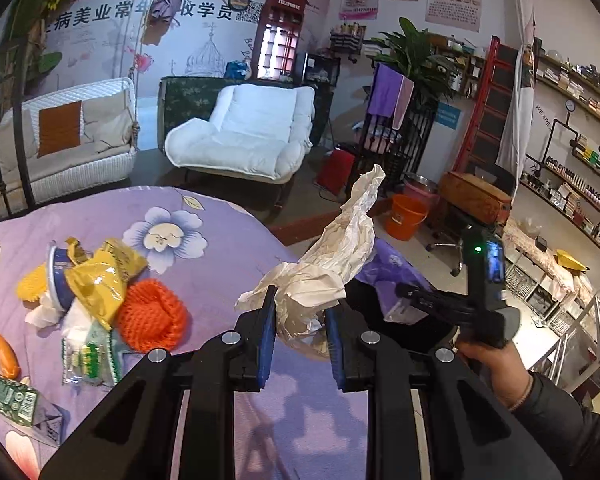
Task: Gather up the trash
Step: 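Carry the purple bag and tissue to the black bin and release both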
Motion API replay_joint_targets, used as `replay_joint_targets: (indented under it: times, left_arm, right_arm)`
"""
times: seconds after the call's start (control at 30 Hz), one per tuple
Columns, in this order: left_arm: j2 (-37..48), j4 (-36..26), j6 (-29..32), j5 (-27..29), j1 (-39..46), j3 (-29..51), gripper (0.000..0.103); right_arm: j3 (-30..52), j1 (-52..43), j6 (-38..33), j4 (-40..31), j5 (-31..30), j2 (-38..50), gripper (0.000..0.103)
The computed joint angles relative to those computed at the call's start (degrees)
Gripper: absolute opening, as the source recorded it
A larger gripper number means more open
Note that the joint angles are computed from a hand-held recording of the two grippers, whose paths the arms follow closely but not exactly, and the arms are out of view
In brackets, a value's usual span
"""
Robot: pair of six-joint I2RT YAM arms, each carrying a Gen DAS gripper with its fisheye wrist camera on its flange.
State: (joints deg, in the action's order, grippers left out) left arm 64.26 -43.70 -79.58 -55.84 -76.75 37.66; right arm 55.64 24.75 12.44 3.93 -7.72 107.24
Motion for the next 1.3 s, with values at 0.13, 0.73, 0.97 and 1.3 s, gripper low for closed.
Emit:
replay_joint_targets:
  times: [0.13, 0.73, 0.97, 1.3]
  left_arm:
    - [0.90, 4.37, 3.64, 1.84, 1.57, -0.31, 0.023]
    - [7.30, 33.34, 25.15, 21.43, 17.96, -2.47, 0.023]
    - [16.86, 40.63, 28.18, 29.47, 22.70, 1.88, 0.023]
    - [27.64, 42.56, 29.23, 36.81, 25.94, 8.68, 0.023]
  right_arm:
    - [3.78, -0.20, 0.18, -2.43, 0.21, 5.31, 0.022]
    - [-17.18, -1.53, 1.75, 13.25, 5.99, -11.85, 0.070]
    - [-24.20, -4.49, 0.57, 13.87, 8.84, -19.96, 0.070]
    - [-30.36, -9.72, -0.86, 11.85, 6.79, -26.45, 0.070]
